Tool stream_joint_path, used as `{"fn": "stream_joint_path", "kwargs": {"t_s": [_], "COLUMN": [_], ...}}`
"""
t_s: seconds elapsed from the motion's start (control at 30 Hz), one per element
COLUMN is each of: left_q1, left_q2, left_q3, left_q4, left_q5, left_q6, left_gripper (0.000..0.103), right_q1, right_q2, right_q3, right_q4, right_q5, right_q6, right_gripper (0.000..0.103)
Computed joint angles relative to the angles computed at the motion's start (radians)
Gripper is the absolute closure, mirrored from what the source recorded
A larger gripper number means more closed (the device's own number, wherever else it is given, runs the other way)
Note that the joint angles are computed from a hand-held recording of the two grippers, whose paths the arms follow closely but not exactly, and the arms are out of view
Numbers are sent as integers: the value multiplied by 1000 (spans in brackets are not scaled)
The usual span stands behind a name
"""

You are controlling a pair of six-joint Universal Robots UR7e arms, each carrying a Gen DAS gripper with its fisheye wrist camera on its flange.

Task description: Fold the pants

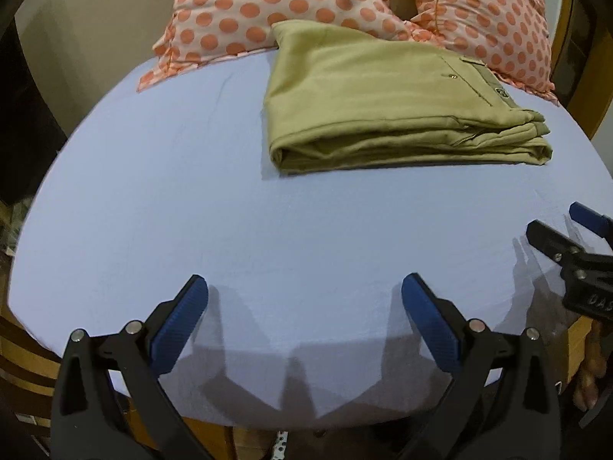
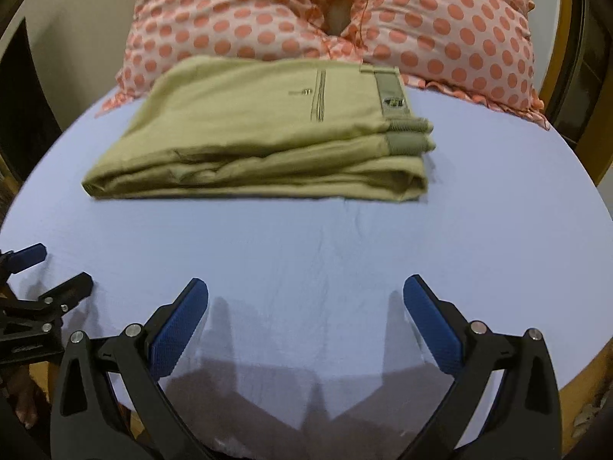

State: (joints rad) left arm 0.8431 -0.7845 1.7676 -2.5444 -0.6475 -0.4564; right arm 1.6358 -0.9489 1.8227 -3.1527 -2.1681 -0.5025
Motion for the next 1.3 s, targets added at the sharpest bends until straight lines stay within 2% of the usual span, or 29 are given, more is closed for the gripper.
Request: {"fn": "stream_joint_path", "kwargs": {"t_s": [0.3,1.3], "left_q1": [-3,2], "left_q2": [8,7], "left_q3": [46,45], "left_q4": [-152,-161], "left_q5": [10,7], "left_q6": [86,101], "left_gripper": [2,2], "right_q1": [5,10], "right_q2": [15,17], "right_q3": [-9,-20], "right_q4": [-2,35], "right_q5": [-37,-56], "right_q6": [39,60], "right_gripper": [1,1]}}
